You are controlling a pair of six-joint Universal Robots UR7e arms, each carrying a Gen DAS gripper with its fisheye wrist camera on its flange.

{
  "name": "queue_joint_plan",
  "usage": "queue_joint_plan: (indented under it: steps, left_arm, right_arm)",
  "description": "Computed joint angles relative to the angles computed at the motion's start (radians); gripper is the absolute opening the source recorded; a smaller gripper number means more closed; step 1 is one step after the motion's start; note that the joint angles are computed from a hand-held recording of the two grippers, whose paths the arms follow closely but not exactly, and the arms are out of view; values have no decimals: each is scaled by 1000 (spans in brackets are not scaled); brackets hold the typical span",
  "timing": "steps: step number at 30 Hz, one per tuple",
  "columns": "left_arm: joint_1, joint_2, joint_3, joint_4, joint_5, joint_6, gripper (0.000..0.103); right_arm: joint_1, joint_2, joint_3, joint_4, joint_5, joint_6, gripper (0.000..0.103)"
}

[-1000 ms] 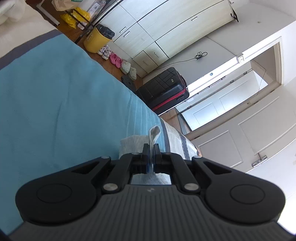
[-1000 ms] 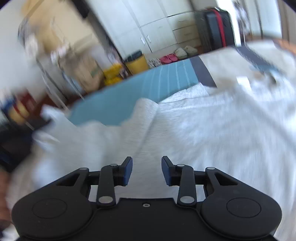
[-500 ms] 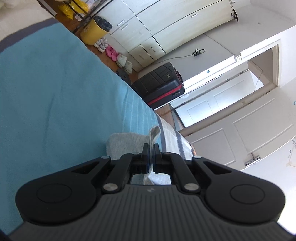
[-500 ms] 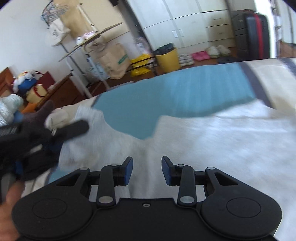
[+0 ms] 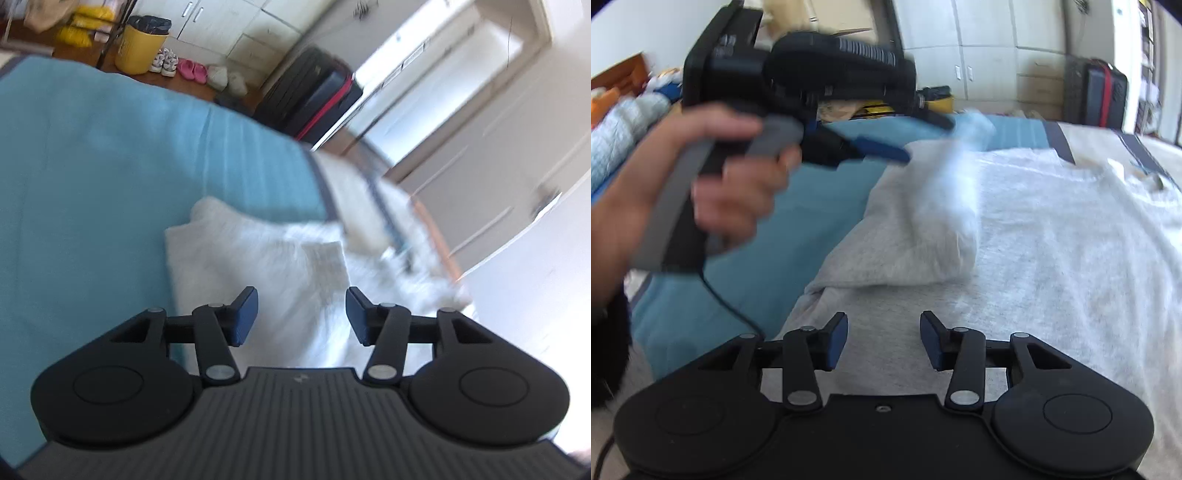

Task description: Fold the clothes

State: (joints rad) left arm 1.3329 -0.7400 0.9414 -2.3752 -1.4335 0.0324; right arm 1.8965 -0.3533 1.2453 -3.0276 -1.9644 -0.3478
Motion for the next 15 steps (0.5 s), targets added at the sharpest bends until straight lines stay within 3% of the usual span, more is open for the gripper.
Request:
queue_joint_plan:
  steps: [2,3,6,8,10,11,12,15]
  left_arm:
    - [7,-11,-1,13,-2,-60,58]
    - [11,-19,1,13,-7,-102,64]
    - [23,-44,18,20,3,-164,64]
    - [22,-56,30,50,45,-180,64]
    - [23,-63,45,79,80,-186,64]
    - [22,-64,45,106,98,-191,64]
    - [22,-65,50,120,116,-200,64]
    - [7,-73,71,154,247,-192,63]
  right_arm:
    - [-3,1,-2,-31,8,36,49]
    - [-4,2,-3,-46,11,54,55]
    - [-13,14,-16,-94,14,128,70]
    - [-28,29,-41,-90,27,228,70]
    - [-49,43,-52,-117,86,310,71]
    - [-56,54,-57,-146,109,322,52]
    - [-52,65,-70,-147,95,309,6]
    - [-13,101,-128,-100,-49,207,6]
